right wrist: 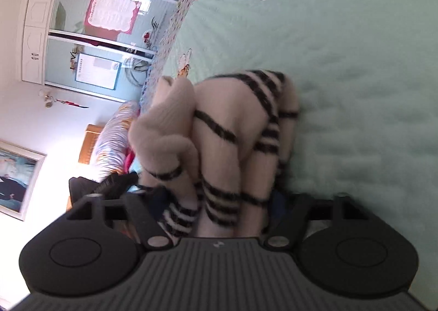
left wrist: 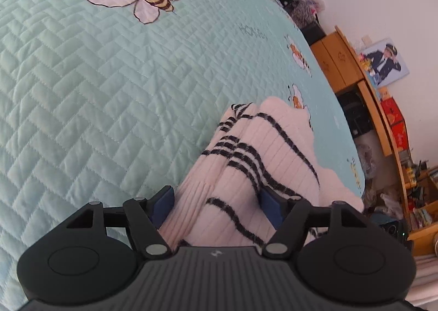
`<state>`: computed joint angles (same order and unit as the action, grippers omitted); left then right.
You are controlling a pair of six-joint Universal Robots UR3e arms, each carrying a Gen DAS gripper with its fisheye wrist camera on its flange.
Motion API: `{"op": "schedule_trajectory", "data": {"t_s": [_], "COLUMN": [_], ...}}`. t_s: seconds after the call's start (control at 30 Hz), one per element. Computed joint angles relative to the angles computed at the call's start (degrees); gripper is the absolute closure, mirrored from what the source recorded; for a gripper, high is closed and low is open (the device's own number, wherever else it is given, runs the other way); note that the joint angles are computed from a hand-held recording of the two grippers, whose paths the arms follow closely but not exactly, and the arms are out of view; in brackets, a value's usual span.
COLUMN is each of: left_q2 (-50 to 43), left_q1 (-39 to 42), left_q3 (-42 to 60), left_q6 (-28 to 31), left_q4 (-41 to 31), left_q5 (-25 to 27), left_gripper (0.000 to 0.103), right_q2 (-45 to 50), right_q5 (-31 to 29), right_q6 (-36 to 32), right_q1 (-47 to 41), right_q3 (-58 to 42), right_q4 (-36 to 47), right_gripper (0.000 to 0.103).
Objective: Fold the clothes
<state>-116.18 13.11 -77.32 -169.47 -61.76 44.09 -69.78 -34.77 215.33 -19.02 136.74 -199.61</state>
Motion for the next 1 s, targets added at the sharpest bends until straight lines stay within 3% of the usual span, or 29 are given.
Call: {"op": "schedule_trajectory", "data": {"t_s": [0.1,0.2,0.27,0.3,0.4,0.53,0.63,0.73,0.83,0.87,0.93,0.97,1.0], "left_q2": [6.31,11.11,12.59,12.68,11.24,7.8,5.94,5.17,5.84,6.06,6.38,6.53,6.54], "left_q1": [1.59,2.08,1.52,1.61,2.36,1.02,-1.42,-2.64,-3.45,-3.75,-4.18,-4.24,-4.23], "left_q3": [-10.99,-18.57,-20.17,-20.03,-15.98,-4.04,1.93,1.52,-1.46,-2.24,-3.07,-3.44,-3.57], "left_q6": [-4.24,-6.1,-6.69,-6.8,-5.47,0.28,2.85,1.81,0.17,-0.25,-0.73,-0.98,-1.23], "left_q4": [8.0,13.08,14.85,15.07,12.09,2.78,0.49,2.69,5.64,6.25,6.93,7.2,7.29], "left_q5": [-2.63,-4.23,-3.47,-3.59,-4.34,-3.11,-0.83,-1.36,-1.75,-1.6,-0.87,-0.75,-0.77], "left_gripper": [0.034,0.034,0.034,0.034,0.034,0.034,0.034,0.034,0.034,0.034,0.034,0.034,0.034], "right_q2": [-6.12,-10.5,-12.24,-13.39,-16.97,-20.02,-19.21,-16.14,-12.51,-10.92,-8.59,-8.71,-8.66], "right_q5": [3.12,5.17,5.77,5.74,8.32,8.19,3.04,-2.45,-5.62,-5.93,-6.15,-8.19,-8.72], "right_q6": [-10.09,-19.73,-26.36,-26.15,-25.38,-18.62,-16.48,-21.01,-20.9,-20.12,-20.37,-21.76,-22.32], "right_q1": [-4.1,-9.59,-11.62,-12.36,-14.33,-14.27,-10.83,-5.44,-2.7,-2.36,-1.48,-0.33,0.14], "right_q3": [-2.65,-6.2,-10.09,-9.99,-4.1,2.66,1.69,-6.44,-10.69,-11.32,-12.52,-13.58,-13.87], "right_q4": [11.24,25.15,40.9,44.67,41.08,29.94,14.9,18.42,21.11,19.45,16.76,17.83,18.06], "right_gripper": [0.06,0.065,0.056,0.041,0.024,0.023,0.023,0.024,0.024,0.025,0.055,0.077,0.081]}}
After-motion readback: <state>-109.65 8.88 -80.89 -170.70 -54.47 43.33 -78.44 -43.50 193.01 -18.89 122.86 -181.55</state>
